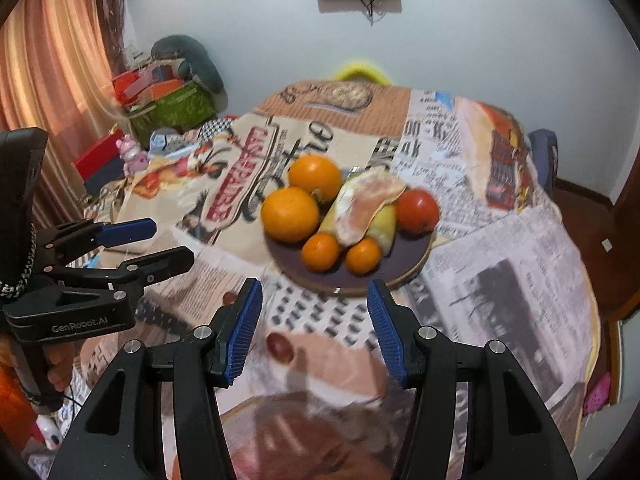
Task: Organize fruits
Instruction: 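Move the left tool to a red date while the right tool reaches another date, then grasp a red date with the left tool while the right tool grasps another date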
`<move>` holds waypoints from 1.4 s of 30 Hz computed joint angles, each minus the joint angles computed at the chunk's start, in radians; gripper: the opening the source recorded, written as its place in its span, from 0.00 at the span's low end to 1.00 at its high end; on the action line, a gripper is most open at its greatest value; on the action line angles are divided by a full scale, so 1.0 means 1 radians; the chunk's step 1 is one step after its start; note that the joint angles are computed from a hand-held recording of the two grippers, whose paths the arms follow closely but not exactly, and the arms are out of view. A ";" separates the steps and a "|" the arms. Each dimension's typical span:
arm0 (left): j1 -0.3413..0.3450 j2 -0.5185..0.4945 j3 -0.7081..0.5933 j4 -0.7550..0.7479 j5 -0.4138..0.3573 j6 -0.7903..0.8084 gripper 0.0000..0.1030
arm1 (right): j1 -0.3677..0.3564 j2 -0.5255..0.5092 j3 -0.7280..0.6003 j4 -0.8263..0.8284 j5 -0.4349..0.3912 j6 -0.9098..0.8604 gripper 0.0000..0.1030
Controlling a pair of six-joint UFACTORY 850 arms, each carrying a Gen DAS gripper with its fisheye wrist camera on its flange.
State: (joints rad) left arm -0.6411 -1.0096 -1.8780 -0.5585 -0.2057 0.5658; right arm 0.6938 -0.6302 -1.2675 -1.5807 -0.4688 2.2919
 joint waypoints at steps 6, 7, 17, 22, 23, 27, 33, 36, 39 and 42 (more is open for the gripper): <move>0.018 -0.027 0.001 -0.008 -0.042 -0.011 0.65 | -0.006 -0.063 -0.043 0.026 0.079 -0.005 0.50; 0.020 -0.035 -0.003 0.006 -0.047 -0.027 0.65 | -0.006 -0.066 -0.040 0.001 0.093 0.030 0.50; 0.026 -0.104 -0.070 0.027 -0.115 -0.059 0.65 | -0.025 -0.125 -0.074 0.018 0.203 0.010 0.36; 0.020 -0.117 -0.086 0.019 -0.120 -0.041 0.64 | -0.026 -0.144 -0.095 0.097 0.194 -0.085 0.22; 0.018 -0.119 -0.089 0.017 -0.122 -0.037 0.64 | -0.025 -0.144 -0.096 0.110 0.188 -0.102 0.20; 0.012 -0.139 -0.124 0.024 -0.156 -0.031 0.55 | -0.026 -0.139 -0.088 0.065 0.190 -0.063 0.19; -0.004 -0.177 -0.185 0.047 -0.191 -0.032 0.47 | -0.028 -0.105 -0.048 -0.036 0.160 0.048 0.19; -0.011 -0.198 -0.223 0.073 -0.200 -0.056 0.43 | -0.032 -0.096 -0.036 -0.059 0.155 0.078 0.19; -0.011 -0.219 -0.261 0.081 -0.220 -0.074 0.31 | -0.039 -0.090 -0.021 -0.126 0.173 0.161 0.19; -0.008 -0.234 -0.288 0.070 -0.239 -0.080 0.26 | -0.039 -0.090 -0.017 -0.120 0.169 0.163 0.19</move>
State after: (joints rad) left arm -0.6490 -1.2433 -2.1661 -0.4885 -0.4449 0.4861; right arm 0.6547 -0.7206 -1.2842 -1.7008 -0.2996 2.4545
